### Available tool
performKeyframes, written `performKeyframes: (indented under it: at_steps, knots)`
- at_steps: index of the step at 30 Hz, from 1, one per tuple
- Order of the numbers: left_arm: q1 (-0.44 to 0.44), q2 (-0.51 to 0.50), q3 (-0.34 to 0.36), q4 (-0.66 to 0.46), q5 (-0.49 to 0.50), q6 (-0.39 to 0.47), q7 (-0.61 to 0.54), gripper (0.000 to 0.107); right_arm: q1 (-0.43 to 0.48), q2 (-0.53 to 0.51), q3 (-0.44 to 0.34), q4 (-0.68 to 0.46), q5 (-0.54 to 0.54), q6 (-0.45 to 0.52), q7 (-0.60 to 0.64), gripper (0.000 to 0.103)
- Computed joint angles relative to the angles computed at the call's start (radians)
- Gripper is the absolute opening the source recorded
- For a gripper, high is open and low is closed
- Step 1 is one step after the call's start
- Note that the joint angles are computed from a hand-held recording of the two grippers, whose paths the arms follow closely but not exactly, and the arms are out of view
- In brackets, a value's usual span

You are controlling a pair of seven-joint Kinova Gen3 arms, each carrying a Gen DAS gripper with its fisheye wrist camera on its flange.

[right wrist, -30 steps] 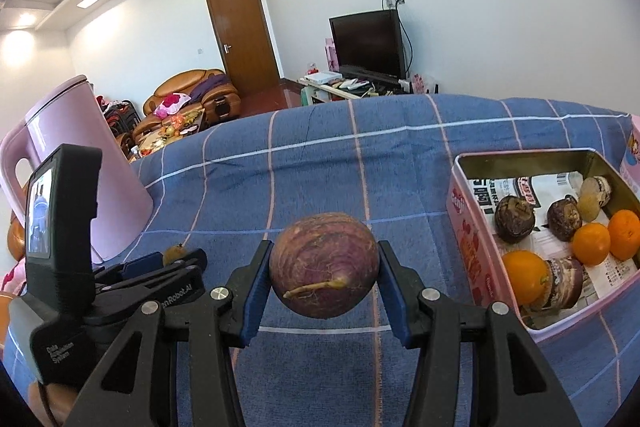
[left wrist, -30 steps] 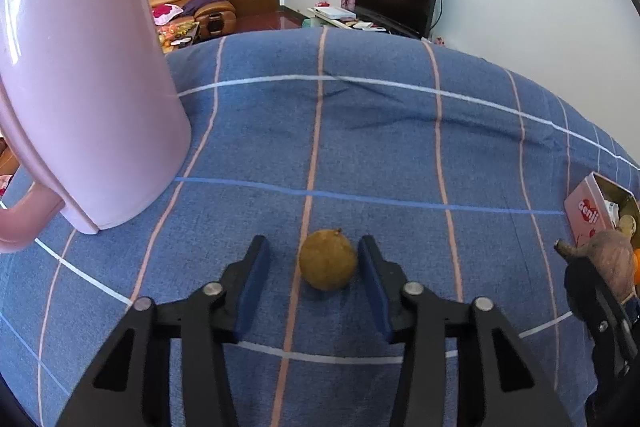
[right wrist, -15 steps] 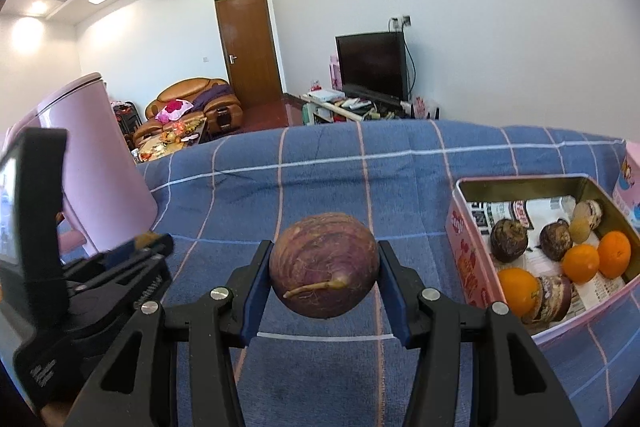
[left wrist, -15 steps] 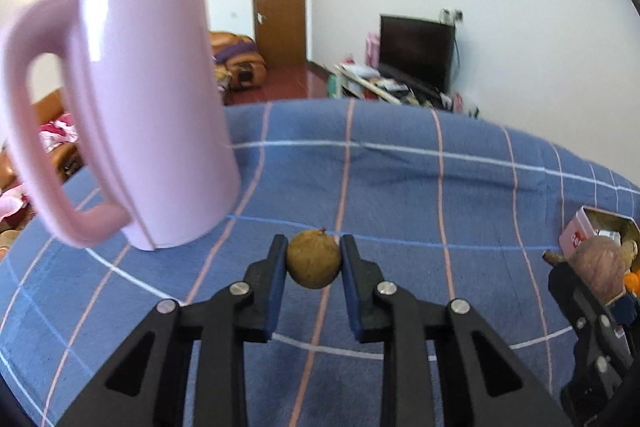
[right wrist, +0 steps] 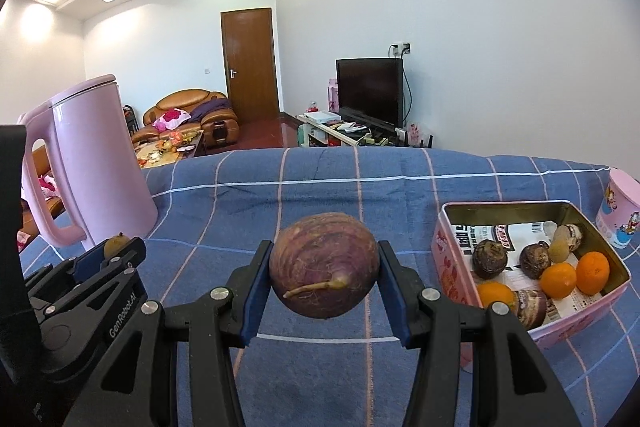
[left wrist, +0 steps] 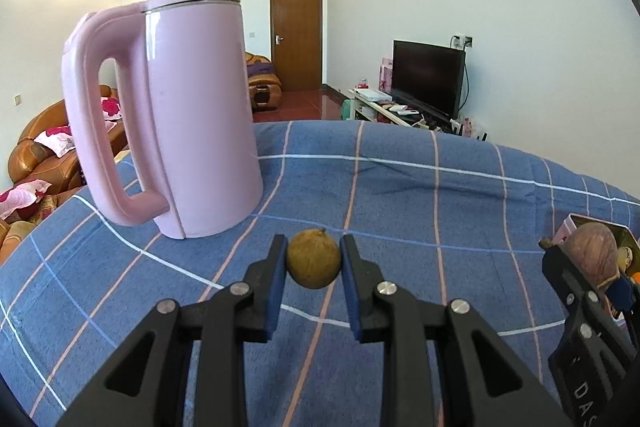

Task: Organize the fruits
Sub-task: 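Carry the passion fruit and yellow-green fruit over the tin box with both tools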

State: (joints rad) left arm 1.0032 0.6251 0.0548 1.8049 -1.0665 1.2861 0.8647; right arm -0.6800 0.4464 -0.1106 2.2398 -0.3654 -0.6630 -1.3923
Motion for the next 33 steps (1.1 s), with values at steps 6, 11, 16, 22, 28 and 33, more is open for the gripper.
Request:
performKeyframes:
  at_steps: [6, 11, 16, 22, 28, 33]
  knots:
    - [0.022, 0.012, 0.002, -0.023, 0.012, 0.032, 0.010, 0.028, 0.012, -0.013, -0.002, 0.020, 0.007, -0.004, -0.010, 0.052]
    - [0.043, 0.023, 0.003, -0.042, 0.017, 0.059, 0.011, 0.028, 0.012, -0.024, -0.004, 0.046, 0.011, -0.024, -0.004, 0.052]
    - [0.063, 0.038, 0.003, -0.066, 0.019, 0.082, 0.009, 0.028, 0.024, -0.032, -0.012, 0.070, 0.027, -0.040, -0.010, 0.052]
    - [0.083, 0.056, 0.000, -0.102, 0.027, 0.105, -0.001, 0.028, 0.046, -0.043, -0.017, 0.089, 0.049, -0.040, -0.027, 0.052]
    - [0.098, 0.066, -0.004, -0.126, 0.035, 0.116, -0.008, 0.028, 0.058, -0.056, -0.019, 0.114, 0.066, -0.054, -0.032, 0.052]
    - [0.111, 0.079, -0.007, -0.156, 0.041, 0.128, -0.024, 0.028, 0.080, -0.062, -0.024, 0.133, 0.095, -0.065, -0.046, 0.052]
